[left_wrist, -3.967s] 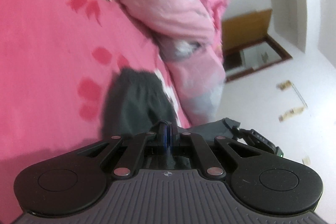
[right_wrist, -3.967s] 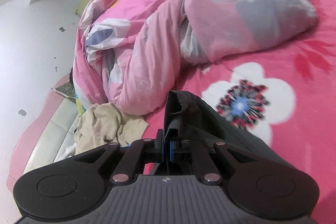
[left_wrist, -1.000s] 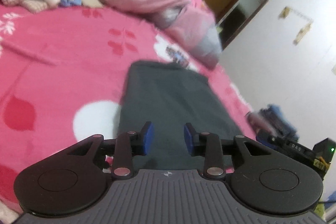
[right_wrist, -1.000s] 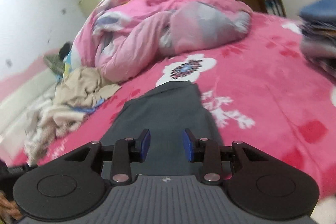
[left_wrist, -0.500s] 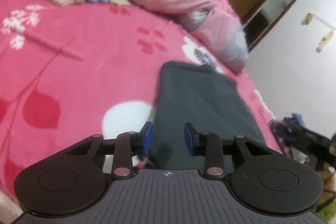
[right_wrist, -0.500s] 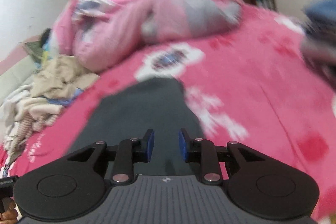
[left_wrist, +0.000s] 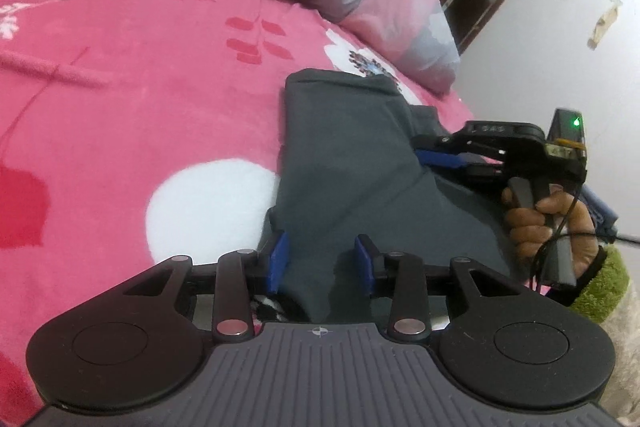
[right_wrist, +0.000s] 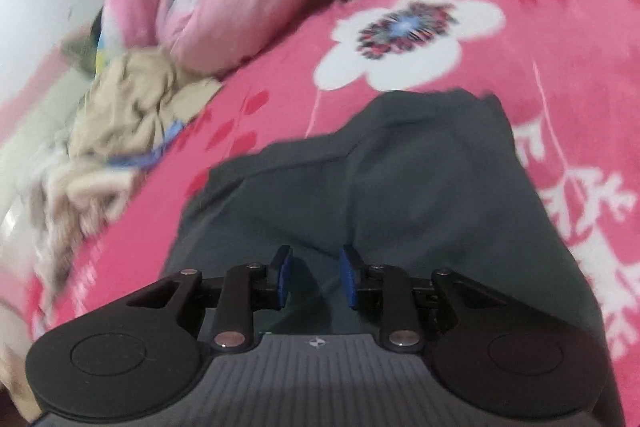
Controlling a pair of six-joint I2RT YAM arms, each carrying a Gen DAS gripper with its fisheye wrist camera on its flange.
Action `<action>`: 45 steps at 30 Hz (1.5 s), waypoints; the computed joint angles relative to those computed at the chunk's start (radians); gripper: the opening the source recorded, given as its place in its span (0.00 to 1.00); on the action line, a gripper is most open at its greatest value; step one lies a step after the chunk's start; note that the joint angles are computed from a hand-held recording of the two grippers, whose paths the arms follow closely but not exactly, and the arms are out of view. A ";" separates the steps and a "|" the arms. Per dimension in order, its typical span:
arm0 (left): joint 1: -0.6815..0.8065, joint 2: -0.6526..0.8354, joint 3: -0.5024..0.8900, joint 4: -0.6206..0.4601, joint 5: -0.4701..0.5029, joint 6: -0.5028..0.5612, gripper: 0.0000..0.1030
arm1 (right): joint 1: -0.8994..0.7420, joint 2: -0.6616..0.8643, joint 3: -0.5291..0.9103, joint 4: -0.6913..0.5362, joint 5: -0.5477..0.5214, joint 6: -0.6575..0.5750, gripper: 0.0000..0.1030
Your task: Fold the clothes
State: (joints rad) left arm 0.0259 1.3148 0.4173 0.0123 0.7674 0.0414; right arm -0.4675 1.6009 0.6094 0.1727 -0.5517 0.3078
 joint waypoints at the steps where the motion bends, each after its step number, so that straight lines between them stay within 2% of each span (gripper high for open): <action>1: 0.007 0.006 0.001 0.001 0.008 0.000 0.35 | -0.027 -0.009 -0.001 -0.004 -0.023 0.019 0.26; 5: 0.013 0.015 -0.001 0.014 0.023 -0.017 0.35 | -0.103 -0.136 -0.035 -0.074 0.007 0.001 0.29; 7: 0.019 0.001 -0.003 0.011 0.023 -0.029 0.35 | -0.165 -0.230 -0.062 -0.143 -0.019 -0.039 0.38; 11: 0.047 -0.052 -0.011 -0.018 0.038 -0.049 0.36 | -0.314 -0.414 -0.107 -0.329 -0.094 -0.156 0.43; 15: 0.084 -0.151 -0.026 -0.089 0.064 -0.031 0.40 | -0.538 -0.507 -0.120 -0.551 -0.237 -0.312 0.46; 18: 0.114 -0.232 -0.031 -0.183 0.091 0.008 0.44 | -0.744 -0.489 -0.103 -0.753 -0.371 -0.502 0.47; 21: 0.148 -0.292 -0.036 -0.281 0.129 0.054 0.47 | -0.933 -0.396 -0.065 -0.992 -0.461 -0.758 0.47; 25: 0.169 -0.319 -0.042 -0.404 0.184 0.109 0.47 | -1.111 -0.251 -0.039 -1.259 -0.468 -1.095 0.47; 27: 0.167 -0.307 -0.044 -0.444 0.207 0.108 0.47 | -1.165 -0.201 -0.051 -1.323 -0.444 -1.205 0.47; 29: 0.150 -0.286 -0.051 -0.450 0.211 0.093 0.47 | -1.200 -0.160 -0.072 -1.347 -0.417 -1.272 0.47; 31: 0.130 -0.283 -0.058 -0.436 0.188 0.066 0.47 | -1.209 -0.147 -0.094 -1.329 -0.398 -1.289 0.47; 38: 0.143 -0.259 0.012 -0.393 0.166 0.062 0.47 | -1.088 -0.227 -0.063 -1.229 -0.431 -1.171 0.47; 39: 0.124 -0.220 0.045 -0.373 0.160 0.066 0.48 | -1.052 -0.245 -0.050 -1.204 -0.444 -1.139 0.47; 41: 0.090 -0.141 0.118 -0.345 0.148 0.083 0.57 | -0.941 -0.276 -0.021 -1.109 -0.476 -1.028 0.49; 43: 0.041 -0.037 0.189 -0.291 0.123 0.095 0.63 | -0.828 -0.262 0.006 -0.969 -0.492 -0.887 0.64; 45: -0.012 0.089 0.268 -0.241 0.064 0.075 0.64 | -0.715 -0.219 0.027 -0.787 -0.478 -0.721 0.72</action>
